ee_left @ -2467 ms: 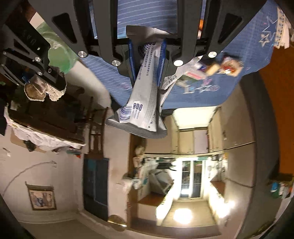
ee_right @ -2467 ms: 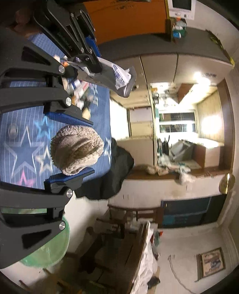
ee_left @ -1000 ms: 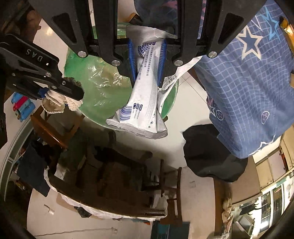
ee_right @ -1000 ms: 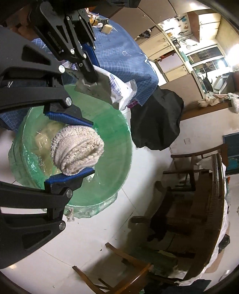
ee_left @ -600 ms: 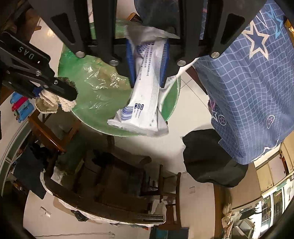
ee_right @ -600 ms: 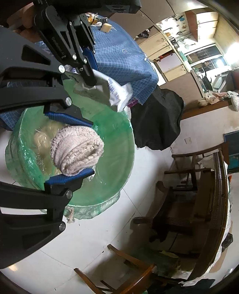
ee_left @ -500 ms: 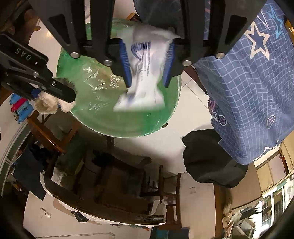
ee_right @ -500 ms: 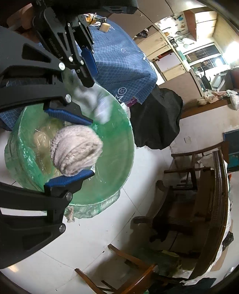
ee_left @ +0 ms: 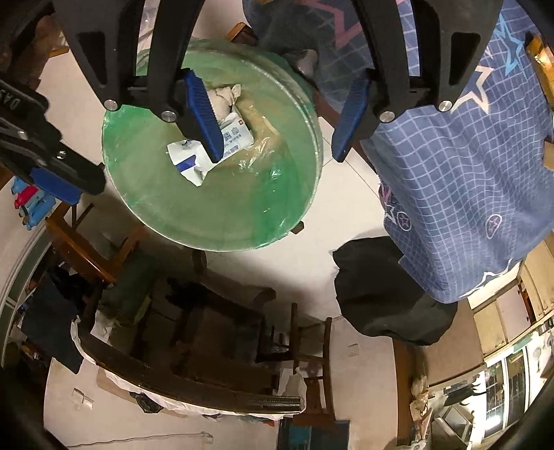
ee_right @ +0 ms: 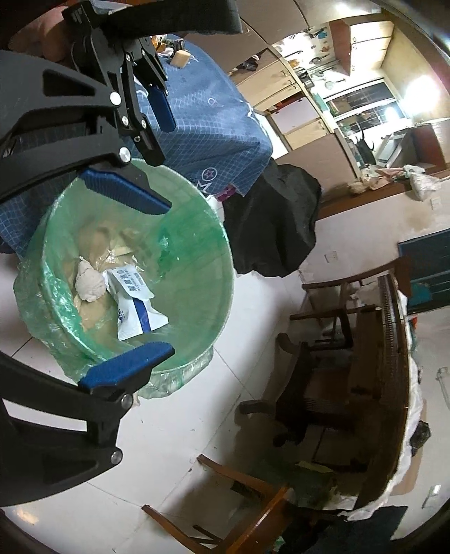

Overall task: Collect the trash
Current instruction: 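Move both tools back over the trash on the table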

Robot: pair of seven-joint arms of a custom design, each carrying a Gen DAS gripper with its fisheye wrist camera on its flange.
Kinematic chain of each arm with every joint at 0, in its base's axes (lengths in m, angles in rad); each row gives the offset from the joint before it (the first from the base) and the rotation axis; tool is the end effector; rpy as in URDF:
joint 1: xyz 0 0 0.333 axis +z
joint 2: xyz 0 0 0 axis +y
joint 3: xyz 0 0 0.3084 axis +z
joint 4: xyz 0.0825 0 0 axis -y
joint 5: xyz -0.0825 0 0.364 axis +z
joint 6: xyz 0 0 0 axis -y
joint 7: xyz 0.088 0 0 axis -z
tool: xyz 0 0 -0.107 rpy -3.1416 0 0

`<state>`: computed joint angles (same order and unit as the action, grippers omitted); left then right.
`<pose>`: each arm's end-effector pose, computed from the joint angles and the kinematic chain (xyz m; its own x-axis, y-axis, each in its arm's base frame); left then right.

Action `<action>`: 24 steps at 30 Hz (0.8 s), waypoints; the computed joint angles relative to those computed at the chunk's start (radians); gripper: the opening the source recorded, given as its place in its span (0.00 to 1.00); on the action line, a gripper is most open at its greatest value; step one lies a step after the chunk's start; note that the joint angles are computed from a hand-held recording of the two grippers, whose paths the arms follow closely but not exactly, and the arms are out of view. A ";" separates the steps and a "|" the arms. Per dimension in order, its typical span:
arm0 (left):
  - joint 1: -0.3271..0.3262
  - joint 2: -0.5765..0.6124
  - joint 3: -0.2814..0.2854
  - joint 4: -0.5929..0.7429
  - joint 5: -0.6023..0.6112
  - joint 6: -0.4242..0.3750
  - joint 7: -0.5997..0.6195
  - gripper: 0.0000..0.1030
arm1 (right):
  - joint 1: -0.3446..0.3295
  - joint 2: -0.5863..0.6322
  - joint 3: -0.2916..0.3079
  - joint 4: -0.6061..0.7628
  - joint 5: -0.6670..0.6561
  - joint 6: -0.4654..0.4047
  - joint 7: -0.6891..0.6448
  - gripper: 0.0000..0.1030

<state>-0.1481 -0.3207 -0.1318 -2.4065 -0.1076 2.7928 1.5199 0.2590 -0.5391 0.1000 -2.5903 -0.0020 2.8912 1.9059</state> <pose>0.4569 -0.1309 0.5186 -0.1795 -0.9801 0.0849 -0.7613 0.0837 -0.6430 0.3844 0.1494 0.5379 0.1170 -0.9740 -0.1940 -0.6932 0.0598 -0.7182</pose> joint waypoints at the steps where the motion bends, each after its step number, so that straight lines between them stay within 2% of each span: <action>1: 0.001 -0.010 0.001 -0.006 0.001 -0.001 0.001 0.63 | -0.008 -0.011 0.011 -0.006 -0.007 0.005 0.007 0.73; 8: 0.003 -0.149 0.032 -0.092 0.004 -0.011 0.034 0.65 | -0.051 -0.108 0.103 -0.051 -0.069 0.063 0.087 0.80; 12: 0.034 -0.298 0.055 -0.190 0.028 -0.009 0.062 0.67 | -0.023 -0.136 0.134 -0.067 -0.091 0.106 0.103 0.81; 14: 0.054 -0.389 0.094 -0.243 0.027 -0.023 0.081 0.68 | 0.013 -0.131 0.138 -0.068 -0.096 0.130 0.094 0.81; 16: 0.107 -0.469 0.112 -0.286 0.040 -0.037 0.083 0.68 | 0.048 -0.115 0.145 -0.060 -0.100 0.145 0.083 0.82; 18: 0.165 -0.557 0.155 -0.327 0.046 -0.063 0.096 0.68 | 0.096 -0.083 0.140 -0.042 -0.096 0.160 0.068 0.83; 20: 0.247 -0.625 0.191 -0.356 0.068 -0.084 0.115 0.68 | 0.132 -0.053 0.138 -0.023 -0.091 0.171 0.054 0.83; 24: 0.420 -0.670 0.297 -0.358 0.095 -0.116 0.172 0.68 | 0.188 0.021 0.148 0.024 -0.079 0.188 0.038 0.84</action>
<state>0.2721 -0.9902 0.1649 -2.7647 -0.0122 2.6765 1.6921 0.4469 -0.5177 0.2484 -2.5660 -0.0810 3.0792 1.9442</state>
